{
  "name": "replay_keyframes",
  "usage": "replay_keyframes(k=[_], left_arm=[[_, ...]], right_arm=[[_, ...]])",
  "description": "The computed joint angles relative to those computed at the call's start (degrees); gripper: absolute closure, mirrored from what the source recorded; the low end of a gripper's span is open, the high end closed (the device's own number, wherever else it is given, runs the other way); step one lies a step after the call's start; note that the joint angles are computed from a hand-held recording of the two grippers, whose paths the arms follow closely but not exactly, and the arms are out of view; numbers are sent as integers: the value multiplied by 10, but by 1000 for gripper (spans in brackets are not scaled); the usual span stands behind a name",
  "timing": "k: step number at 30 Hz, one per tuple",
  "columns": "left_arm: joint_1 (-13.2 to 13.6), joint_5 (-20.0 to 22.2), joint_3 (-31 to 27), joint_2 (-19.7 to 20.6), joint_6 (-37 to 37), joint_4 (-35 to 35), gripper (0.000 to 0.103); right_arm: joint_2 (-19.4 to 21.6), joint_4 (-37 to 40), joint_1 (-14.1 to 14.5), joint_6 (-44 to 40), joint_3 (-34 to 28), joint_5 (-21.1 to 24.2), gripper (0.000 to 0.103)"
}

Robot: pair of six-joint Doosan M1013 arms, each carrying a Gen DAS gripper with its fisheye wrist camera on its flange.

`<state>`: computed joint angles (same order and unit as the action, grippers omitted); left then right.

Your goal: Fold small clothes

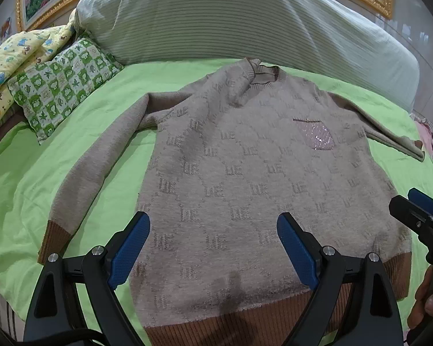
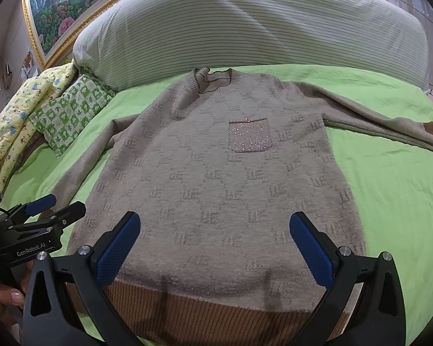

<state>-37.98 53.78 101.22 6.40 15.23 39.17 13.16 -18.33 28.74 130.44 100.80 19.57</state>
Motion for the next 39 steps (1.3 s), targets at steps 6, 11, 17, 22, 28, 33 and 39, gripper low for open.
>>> replay_keyframes(k=[6,11,17,22,28,33,39], left_arm=[[4,2,-5,3,15,-15,13],[7,5,-8,6,26,-23,13],[12,1,-9,9,26,-27,13],[23,10,-17,15,53,-41,13],[48,-3,-33,28,73,-58,13],[73,-19,-60,54,105,-86,13],[96,-23,-110,94,152,-108,13]], right_arm=[[1,13,-3,-12,0,-1,0],[1,14,-2,-9,0,-1,0],[3,36,-7,-22,-1,-4,0],[2,6,-21,23,1,-3,0],[-2,-61,-65,138,9,11,0],[-13,-130,-121,269,22,36,4],[-19,-165,-208,392,29,37,15]])
